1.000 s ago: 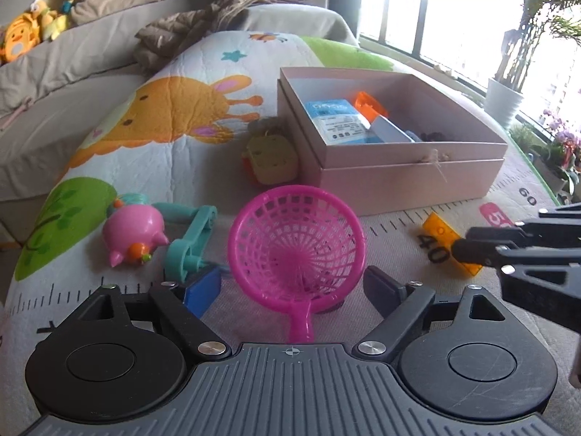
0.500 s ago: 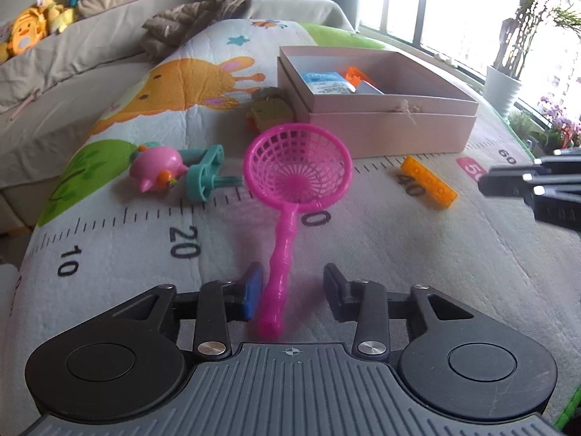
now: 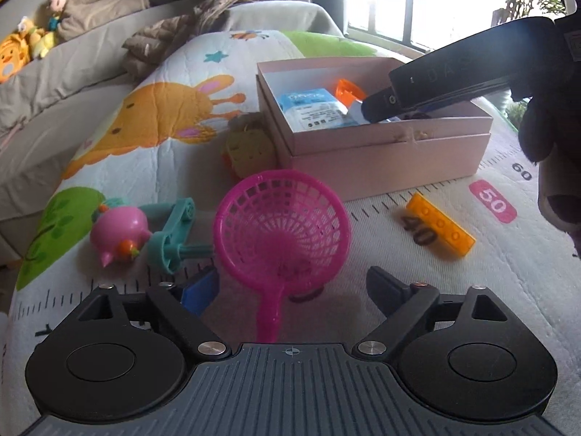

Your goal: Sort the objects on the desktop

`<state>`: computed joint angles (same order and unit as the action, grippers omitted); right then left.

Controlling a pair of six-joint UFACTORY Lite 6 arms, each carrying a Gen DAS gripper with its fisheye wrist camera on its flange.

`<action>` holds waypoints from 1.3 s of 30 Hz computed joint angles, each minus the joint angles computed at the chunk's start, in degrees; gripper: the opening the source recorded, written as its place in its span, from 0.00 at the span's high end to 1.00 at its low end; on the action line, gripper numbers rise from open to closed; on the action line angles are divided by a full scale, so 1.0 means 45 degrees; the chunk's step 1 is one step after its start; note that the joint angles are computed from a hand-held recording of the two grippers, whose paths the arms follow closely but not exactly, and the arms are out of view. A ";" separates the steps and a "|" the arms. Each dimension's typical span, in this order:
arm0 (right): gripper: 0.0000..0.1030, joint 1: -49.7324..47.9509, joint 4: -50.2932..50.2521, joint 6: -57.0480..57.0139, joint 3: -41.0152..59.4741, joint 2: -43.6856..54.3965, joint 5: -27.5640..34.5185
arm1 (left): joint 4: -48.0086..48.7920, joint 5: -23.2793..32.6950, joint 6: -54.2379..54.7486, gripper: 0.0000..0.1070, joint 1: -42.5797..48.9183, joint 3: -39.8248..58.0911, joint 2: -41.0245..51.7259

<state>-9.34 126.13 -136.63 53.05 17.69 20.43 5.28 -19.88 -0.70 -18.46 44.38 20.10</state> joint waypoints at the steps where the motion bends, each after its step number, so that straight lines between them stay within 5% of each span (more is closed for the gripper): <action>1: 0.44 -0.0081 -0.0800 0.0996 0.0308 0.0299 0.0058 | 0.0470 0.0064 -0.0495 0.26 0.0101 0.0132 0.0123; 5: 0.44 -0.0378 -0.2675 0.3200 0.0604 0.0501 0.0302 | 0.1530 -0.0304 -0.1286 0.46 0.0473 -0.0323 -0.0055; 7: 0.44 -0.0690 -0.3466 0.3954 0.0288 0.0251 0.0755 | 0.2405 -0.0404 -0.1910 0.66 0.0646 -0.0789 -0.0476; 9: 0.43 -0.1029 -0.4629 0.4662 -0.0016 -0.0089 0.1244 | 0.3284 -0.0416 -0.2627 0.72 0.0813 -0.1288 -0.0931; 22: 0.43 -0.1688 -0.5782 0.2890 -0.3075 -0.2863 0.1895 | 0.8705 0.0302 -0.6897 0.70 0.1601 -0.4471 -0.4558; 24: 0.42 -0.1949 -0.5615 0.2475 -0.3566 -0.3277 0.1798 | 0.9952 0.0527 -0.8021 0.57 0.1740 -0.4583 -0.4911; 30: 0.40 -0.2718 -0.3785 0.0201 -0.5102 -0.4590 0.1717 | 1.0005 0.1004 -0.8623 0.40 0.1770 -0.4699 -0.5215; 34: 0.35 -0.3656 -0.4755 0.0575 -0.6276 -0.6174 0.2586 | 0.8243 0.0892 -0.7832 0.34 0.1355 -0.5082 -0.5393; 39: 0.29 -0.4094 -0.5760 0.0580 -0.7626 -0.8118 0.3091 | 1.1085 0.0097 -1.0601 0.30 0.1262 -0.5505 -0.5859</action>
